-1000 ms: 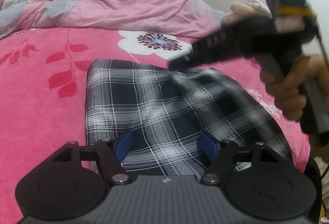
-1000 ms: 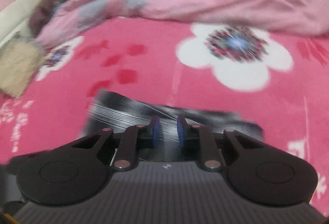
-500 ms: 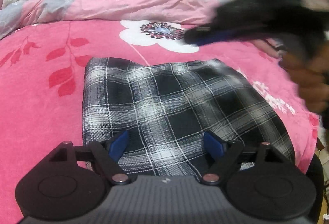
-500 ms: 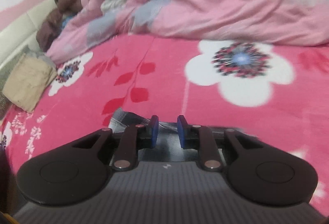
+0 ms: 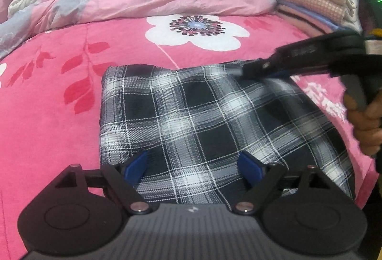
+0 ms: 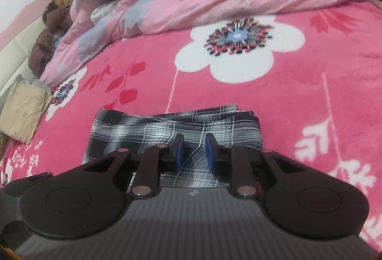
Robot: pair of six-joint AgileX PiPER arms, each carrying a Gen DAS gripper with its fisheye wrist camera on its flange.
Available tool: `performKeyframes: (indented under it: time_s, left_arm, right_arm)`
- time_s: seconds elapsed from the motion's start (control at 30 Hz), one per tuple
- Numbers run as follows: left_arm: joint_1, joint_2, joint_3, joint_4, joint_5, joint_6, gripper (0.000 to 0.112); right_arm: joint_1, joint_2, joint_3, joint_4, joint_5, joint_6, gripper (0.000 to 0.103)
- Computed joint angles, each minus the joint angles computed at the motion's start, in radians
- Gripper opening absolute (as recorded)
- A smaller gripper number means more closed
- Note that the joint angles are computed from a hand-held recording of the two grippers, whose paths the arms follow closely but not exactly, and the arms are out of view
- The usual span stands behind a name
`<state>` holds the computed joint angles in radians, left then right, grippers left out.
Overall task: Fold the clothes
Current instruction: 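Grasp the folded plaid pants edge with the left gripper and lift it while the right gripper pinches it, then carry the plaid pants with both grippers toward the stack of folded clothes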
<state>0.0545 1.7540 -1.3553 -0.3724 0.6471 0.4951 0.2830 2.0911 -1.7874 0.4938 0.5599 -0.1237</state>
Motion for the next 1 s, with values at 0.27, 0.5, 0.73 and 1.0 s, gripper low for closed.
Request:
performKeyframes:
  time_s: [0.27,0.5,0.73,1.0]
  left_arm:
    - [-0.012,0.007,-0.012,0.037,0.0,-0.028,0.087]
    - [0.174,-0.065,0.094,-0.426,-0.031,0.364,0.09]
    - [0.378,0.165,-0.113,-0.541,0.284,0.321,0.09]
    - [0.389,0.384,-0.365,-0.646,0.45,0.327,0.072]
  right_arm:
    - [-0.027,-0.227,0.322,0.258,-0.082,-0.295,0.019]
    - [-0.156,-0.293,0.511,0.664,-0.043,-0.556,0.051]
    - [-0.296,-0.165,0.483,0.811,0.209,-0.589,0.065]
    - [-0.301,0.057,0.191,0.775,0.405,-0.529,0.065]
